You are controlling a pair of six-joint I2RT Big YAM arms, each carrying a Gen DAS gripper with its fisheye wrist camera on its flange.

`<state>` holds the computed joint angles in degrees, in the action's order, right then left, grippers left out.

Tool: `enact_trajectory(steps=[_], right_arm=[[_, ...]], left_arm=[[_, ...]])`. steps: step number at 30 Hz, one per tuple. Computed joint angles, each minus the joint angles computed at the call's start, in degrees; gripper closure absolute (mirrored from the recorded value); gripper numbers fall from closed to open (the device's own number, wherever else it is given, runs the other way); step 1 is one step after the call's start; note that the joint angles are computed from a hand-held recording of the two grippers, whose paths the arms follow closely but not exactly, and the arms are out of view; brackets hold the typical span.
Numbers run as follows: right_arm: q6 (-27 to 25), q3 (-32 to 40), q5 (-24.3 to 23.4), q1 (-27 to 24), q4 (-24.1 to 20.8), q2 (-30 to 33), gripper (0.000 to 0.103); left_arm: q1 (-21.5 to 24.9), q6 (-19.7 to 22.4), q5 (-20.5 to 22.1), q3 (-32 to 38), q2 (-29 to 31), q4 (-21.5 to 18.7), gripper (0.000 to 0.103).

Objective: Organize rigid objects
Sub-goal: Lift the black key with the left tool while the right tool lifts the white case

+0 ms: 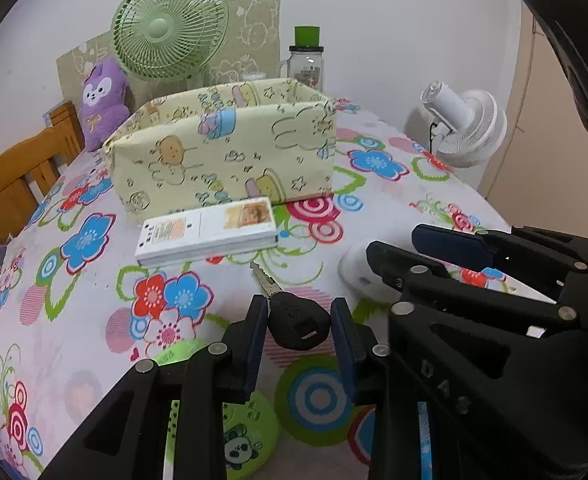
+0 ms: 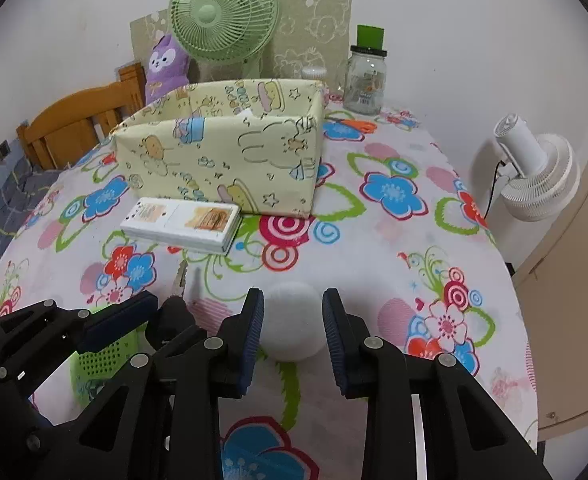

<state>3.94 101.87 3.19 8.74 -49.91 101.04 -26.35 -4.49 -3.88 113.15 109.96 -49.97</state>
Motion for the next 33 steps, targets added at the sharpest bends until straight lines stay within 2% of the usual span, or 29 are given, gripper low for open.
enact_trajectory(steps=[4,9,12,16,20,22,28,33], right_arm=[[1.45,-0.24,-1.87,-0.53,-0.65,0.25,0.068],[2.91,0.29,-2.95,-0.93,-1.69,1.28,0.040],[2.23,0.17,-1.30,-0.74,-1.42,1.54,0.036],[1.94,1.63,-0.01,-0.71,-2.35,3.22,0.036],[3.37,3.07,-0.99,-1.04,-2.43,4.73,0.036],[3.80,3.62,-0.98,-0.97,-2.47,5.25,0.044],[3.30,3.18,0.39,-0.49,-1.63,4.88,0.046],[3.44,2.58,0.79,-0.17,-1.06,3.55,0.045]], left_arm=[[0.37,-0.01,-0.78,-0.93,-0.23,-0.06,0.070],[0.66,0.00,-1.54,-0.47,0.72,-0.54,0.070],[0.66,0.18,-1.93,0.33,1.60,-0.94,0.070],[0.63,0.21,-1.53,1.83,2.97,-1.82,0.070],[0.69,0.37,-1.35,2.70,3.59,-1.87,0.070],[0.67,0.55,-1.27,2.98,3.79,-1.86,0.070],[0.94,0.16,-0.44,3.24,3.81,-2.07,0.071],[0.88,0.11,-0.66,1.57,2.00,-0.49,0.071]])
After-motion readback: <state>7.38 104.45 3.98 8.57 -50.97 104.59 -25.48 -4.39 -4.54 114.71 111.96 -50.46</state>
